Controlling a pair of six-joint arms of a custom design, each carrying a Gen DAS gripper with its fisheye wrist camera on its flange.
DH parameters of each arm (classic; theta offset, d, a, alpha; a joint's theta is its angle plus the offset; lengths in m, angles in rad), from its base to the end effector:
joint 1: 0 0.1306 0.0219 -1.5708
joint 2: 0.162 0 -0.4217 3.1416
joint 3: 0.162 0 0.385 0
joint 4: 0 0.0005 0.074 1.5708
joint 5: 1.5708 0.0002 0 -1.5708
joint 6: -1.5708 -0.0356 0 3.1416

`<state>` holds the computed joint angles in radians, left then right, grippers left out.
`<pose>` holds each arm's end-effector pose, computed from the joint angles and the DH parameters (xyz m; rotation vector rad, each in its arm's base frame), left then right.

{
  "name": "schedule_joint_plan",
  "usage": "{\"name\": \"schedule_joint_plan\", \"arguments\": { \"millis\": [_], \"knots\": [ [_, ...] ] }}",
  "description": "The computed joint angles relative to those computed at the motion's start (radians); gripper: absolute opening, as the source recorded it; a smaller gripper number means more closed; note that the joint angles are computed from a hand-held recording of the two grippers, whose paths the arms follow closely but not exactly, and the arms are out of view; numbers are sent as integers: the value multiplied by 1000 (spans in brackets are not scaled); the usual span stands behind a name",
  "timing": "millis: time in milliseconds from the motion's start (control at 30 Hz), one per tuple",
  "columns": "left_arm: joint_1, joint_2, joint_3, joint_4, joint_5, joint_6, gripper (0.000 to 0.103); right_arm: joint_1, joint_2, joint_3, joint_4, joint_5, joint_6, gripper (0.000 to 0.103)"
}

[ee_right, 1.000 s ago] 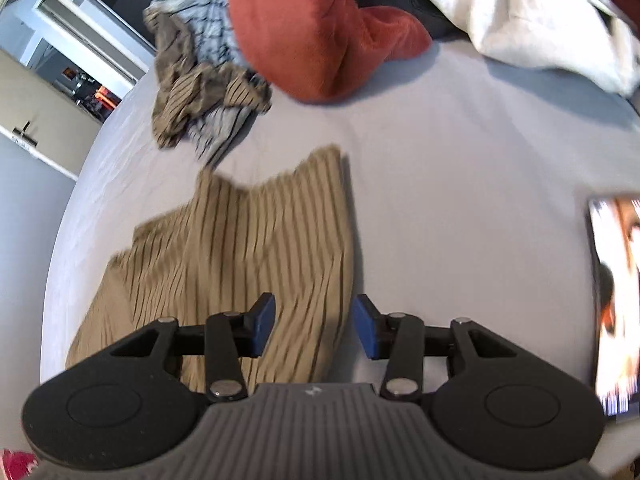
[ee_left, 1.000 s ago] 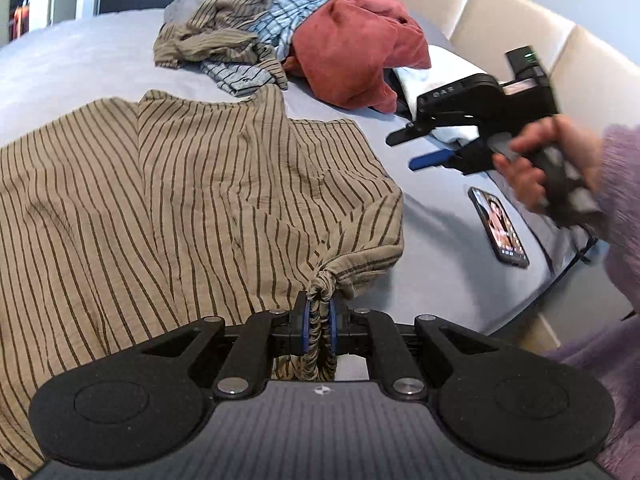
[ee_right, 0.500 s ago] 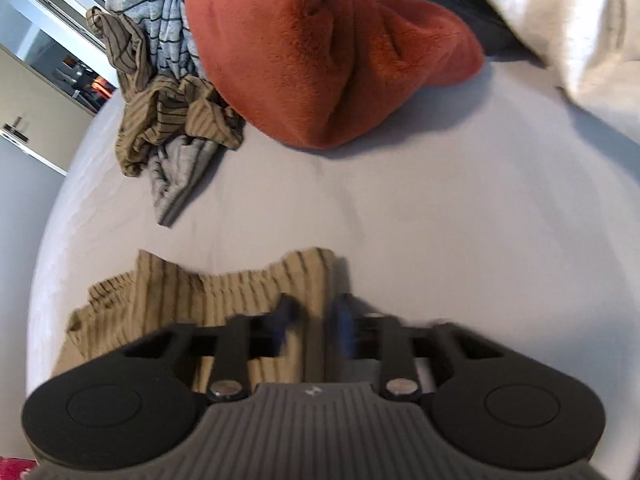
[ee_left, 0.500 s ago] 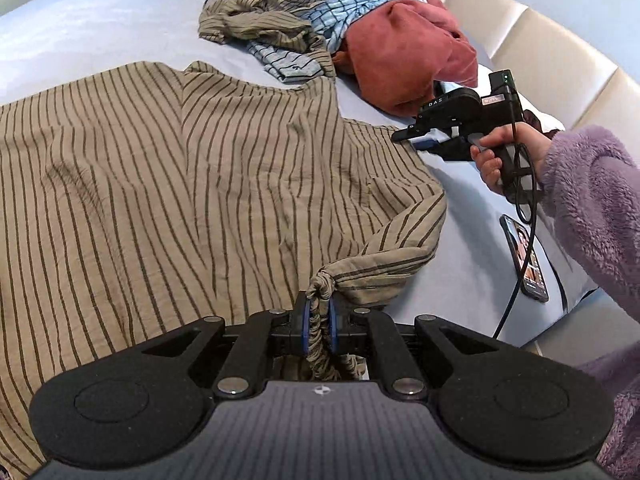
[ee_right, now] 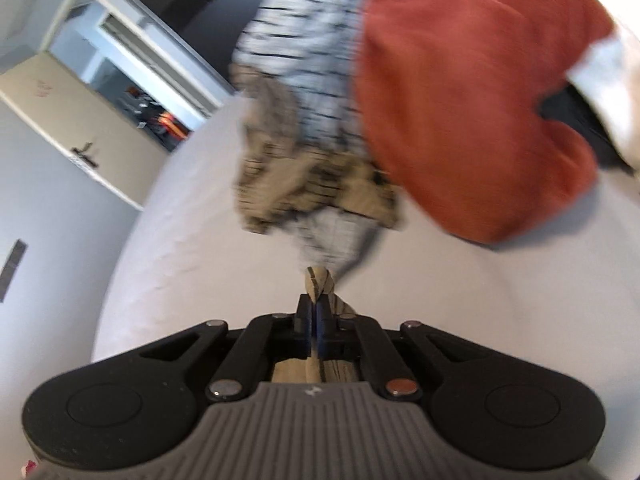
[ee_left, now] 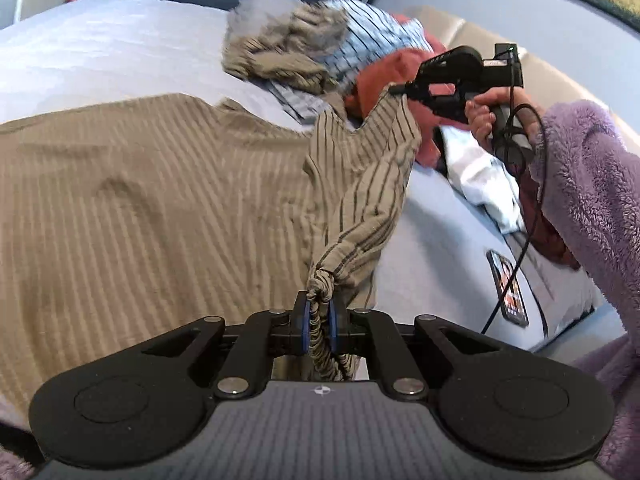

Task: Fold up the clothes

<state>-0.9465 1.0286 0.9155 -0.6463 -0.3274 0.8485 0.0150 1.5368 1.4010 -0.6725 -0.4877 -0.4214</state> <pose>0.1994 -0.2580 0.4044 -0.0511 2.3424 -0.5441 0.5296 0.0241 0.4203 0.2485 2.3852 0.7867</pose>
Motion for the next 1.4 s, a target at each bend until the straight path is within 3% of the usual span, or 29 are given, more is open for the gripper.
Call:
{"name": "schedule_joint_plan", "arguments": {
  "millis": [167, 433, 600, 767, 1000, 1267, 1400],
  "knots": [
    [-20, -94, -22, -100, -73, 83, 7, 127, -1, 58, 10, 20, -38, 3],
    [-79, -198, -27, -329, -195, 276, 7, 350, 78, 202, -31, 54, -41, 3],
    [-102, -240, -38, -448, -224, 403, 7, 489, 164, 342, -116, 84, 31, 3],
    [-112, -256, -36, -542, -217, 478, 7, 604, 266, 490, -212, 106, 89, 3],
    [-92, -298, -69, -560, -152, 518, 7, 721, 409, 643, -353, 129, 168, 3],
    [-53, -297, -95, -540, -84, 501, 7, 793, 490, 687, -409, 107, 195, 3],
    [-63, -300, -99, -549, -69, 513, 7, 817, 526, 716, -394, 105, 183, 3]
  ]
}}
